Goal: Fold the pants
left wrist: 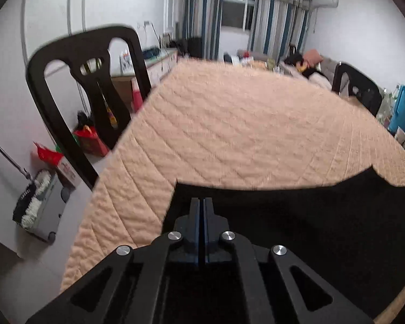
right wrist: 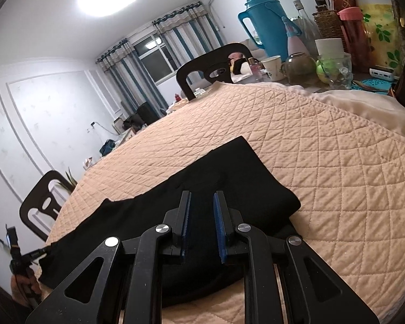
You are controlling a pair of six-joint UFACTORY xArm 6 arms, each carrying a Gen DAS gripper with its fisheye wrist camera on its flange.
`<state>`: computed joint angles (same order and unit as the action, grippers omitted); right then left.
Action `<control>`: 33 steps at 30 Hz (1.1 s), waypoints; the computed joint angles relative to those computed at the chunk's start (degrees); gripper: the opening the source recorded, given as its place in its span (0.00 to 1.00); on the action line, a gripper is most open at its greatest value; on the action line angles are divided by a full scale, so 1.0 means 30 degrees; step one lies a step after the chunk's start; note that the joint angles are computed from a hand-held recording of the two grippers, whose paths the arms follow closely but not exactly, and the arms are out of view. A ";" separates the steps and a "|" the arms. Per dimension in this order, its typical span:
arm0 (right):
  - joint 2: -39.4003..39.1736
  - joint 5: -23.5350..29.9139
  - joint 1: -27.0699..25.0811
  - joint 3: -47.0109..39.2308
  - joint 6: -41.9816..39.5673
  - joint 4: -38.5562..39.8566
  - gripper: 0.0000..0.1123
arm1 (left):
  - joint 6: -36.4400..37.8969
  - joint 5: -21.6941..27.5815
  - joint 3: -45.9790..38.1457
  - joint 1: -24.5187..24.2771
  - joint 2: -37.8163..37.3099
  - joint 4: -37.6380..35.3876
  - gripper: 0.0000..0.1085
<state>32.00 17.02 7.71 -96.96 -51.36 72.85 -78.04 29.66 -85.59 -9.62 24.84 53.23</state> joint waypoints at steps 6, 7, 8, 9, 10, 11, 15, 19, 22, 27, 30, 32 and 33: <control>0.0501 0.0087 -0.0130 -0.0434 0.1318 -0.2113 0.15 | 0.0497 0.0012 -0.0676 0.0466 0.0550 -0.0643 0.04; 0.0646 0.0309 -0.0180 -0.0559 0.1717 -0.2662 0.15 | 0.1436 0.0143 -0.0962 0.0533 0.0836 -0.1753 0.08; 0.0774 0.0511 -0.0215 -0.0638 0.2114 -0.3234 0.15 | 0.1687 0.0365 -0.1134 0.0532 0.1004 -0.2155 0.08; 0.0876 0.0592 -0.0216 -0.0669 0.2491 -0.3773 0.15 | 0.1547 0.0558 -0.1089 0.0530 0.0965 -0.2148 0.08; 0.0958 0.0580 -0.0194 -0.0667 0.2897 -0.4368 0.18 | 0.0991 0.0576 -0.0812 0.0495 0.0703 -0.1773 0.08; 0.0986 0.0540 -0.0175 -0.0619 0.3059 -0.4675 0.21 | 0.0394 0.0515 -0.0440 0.0466 0.0365 -0.1351 0.08; 0.0893 0.0121 0.0070 -0.0359 0.2817 -0.5477 0.23 | -0.2472 -0.0073 0.1536 0.0149 -0.1530 0.1087 0.24; 0.1425 0.0887 0.0058 -0.0777 0.3795 -0.7783 0.23 | -0.2478 -0.2093 0.2724 -0.0406 -0.2042 0.1563 0.35; 0.1126 0.0718 -0.0039 -0.0321 0.2616 -0.6870 0.22 | -0.0081 -0.2428 0.2627 -0.0966 -0.1319 -0.0258 0.35; 0.0294 0.0364 -0.0247 0.0751 0.1613 -0.6339 0.20 | -0.1552 -0.2131 0.3029 -0.1098 -0.1563 0.0904 0.35; -0.0194 -0.0708 0.0057 0.1482 0.2520 -0.7812 0.21 | -0.2108 -0.1484 0.3351 -0.1318 -0.2029 0.1206 0.35; -0.0483 -0.1873 0.0506 0.1952 0.1884 -0.7784 0.22 | -0.2783 -0.1910 0.3675 -0.1493 -0.2366 0.2047 0.35; -0.0612 -0.1976 0.0781 0.1972 0.0475 -0.6610 0.22 | -0.2907 -0.2318 0.3645 -0.1490 -0.2334 0.2229 0.36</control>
